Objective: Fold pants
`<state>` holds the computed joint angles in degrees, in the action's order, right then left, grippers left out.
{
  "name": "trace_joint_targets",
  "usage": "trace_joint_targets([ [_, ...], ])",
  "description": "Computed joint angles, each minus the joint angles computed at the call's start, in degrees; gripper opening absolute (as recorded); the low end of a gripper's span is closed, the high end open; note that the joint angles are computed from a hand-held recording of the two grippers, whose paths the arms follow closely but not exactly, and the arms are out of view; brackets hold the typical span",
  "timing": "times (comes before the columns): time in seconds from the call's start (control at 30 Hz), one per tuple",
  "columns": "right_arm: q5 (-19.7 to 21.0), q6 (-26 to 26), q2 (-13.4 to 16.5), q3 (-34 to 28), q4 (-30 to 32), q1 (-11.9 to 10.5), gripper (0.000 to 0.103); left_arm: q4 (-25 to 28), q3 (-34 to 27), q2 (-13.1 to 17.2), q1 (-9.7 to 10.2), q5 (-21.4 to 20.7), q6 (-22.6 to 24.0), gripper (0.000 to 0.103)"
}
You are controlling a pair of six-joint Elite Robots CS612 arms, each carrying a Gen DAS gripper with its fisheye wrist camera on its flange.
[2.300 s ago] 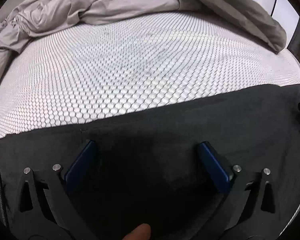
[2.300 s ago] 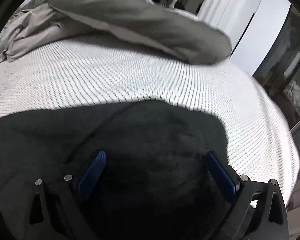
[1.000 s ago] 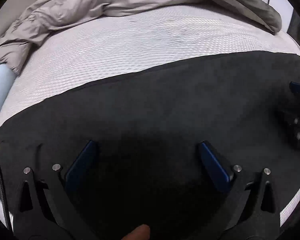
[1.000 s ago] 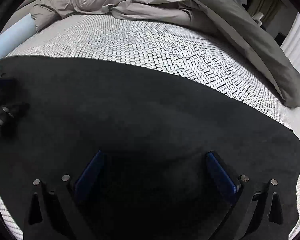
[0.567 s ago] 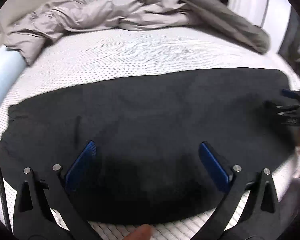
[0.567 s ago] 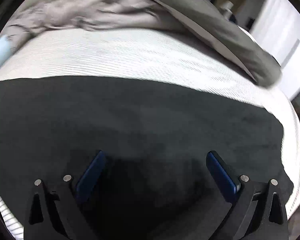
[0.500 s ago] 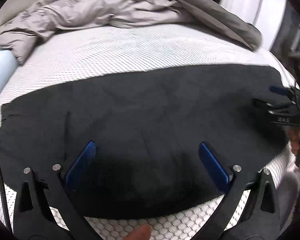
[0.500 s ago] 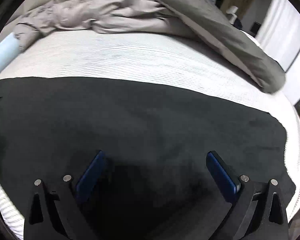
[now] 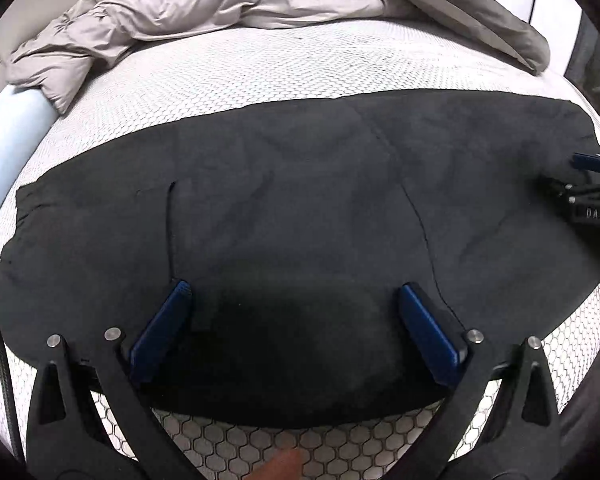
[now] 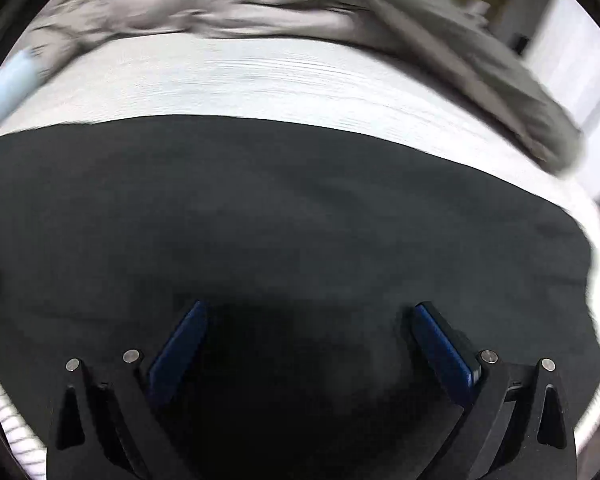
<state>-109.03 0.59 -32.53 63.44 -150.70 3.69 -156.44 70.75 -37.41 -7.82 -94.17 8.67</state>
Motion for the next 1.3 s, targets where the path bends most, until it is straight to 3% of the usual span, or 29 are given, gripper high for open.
trace_joint_targets([
  [0.07,-3.26,3.04,-0.55,0.67,1.10,-0.55,0.102,-0.95,0.47,-0.11,0.03,0.59,-0.19,0.103],
  [0.2,-4.71,5.99,-1.79,0.84,3.68,-0.28,0.102,-1.75,0.84,-0.65,-0.06,0.76,-1.46,0.102],
  [0.4,4.01,-0.63,-3.08,1.98,-1.71,1.89,0.102,-3.85,2.72,-2.08,0.25,-6.95,-0.34,0.102],
  [0.47,7.42,-2.42,-2.71,1.17,-0.82,2.37,0.102,-2.91,2.89,-2.00,-0.28,-5.88,2.04,0.102],
  [0.53,8.09,-3.46,-1.96,0.18,0.54,2.91,0.102,-2.60,2.86,-1.47,-0.70,-3.25,3.75,0.103],
  [0.67,3.89,-5.75,-0.48,-0.84,3.47,3.85,0.102,-3.16,2.13,-0.51,0.31,-4.59,3.69,0.103],
  [0.8,4.55,-2.71,-1.10,1.19,0.65,2.66,0.102,-4.83,2.86,-0.62,0.79,-3.59,4.63,0.103],
  [0.93,-3.68,-0.19,-1.03,2.83,-2.73,2.32,0.102,-5.54,3.60,-0.91,1.26,-3.83,3.48,0.103],
  [1.07,-0.31,4.14,-2.27,4.99,-4.50,1.46,0.102,-7.34,4.83,-1.92,0.86,-1.75,3.40,0.102],
  [1.17,5.62,-0.40,-3.20,6.34,-8.23,2.19,0.102,-10.23,4.80,-2.30,0.74,-3.79,2.33,0.102],
  [1.3,14.74,-5.52,-1.75,3.46,-6.63,2.07,0.102,-6.93,-0.22,-0.34,0.33,-5.98,-4.17,0.102],
])
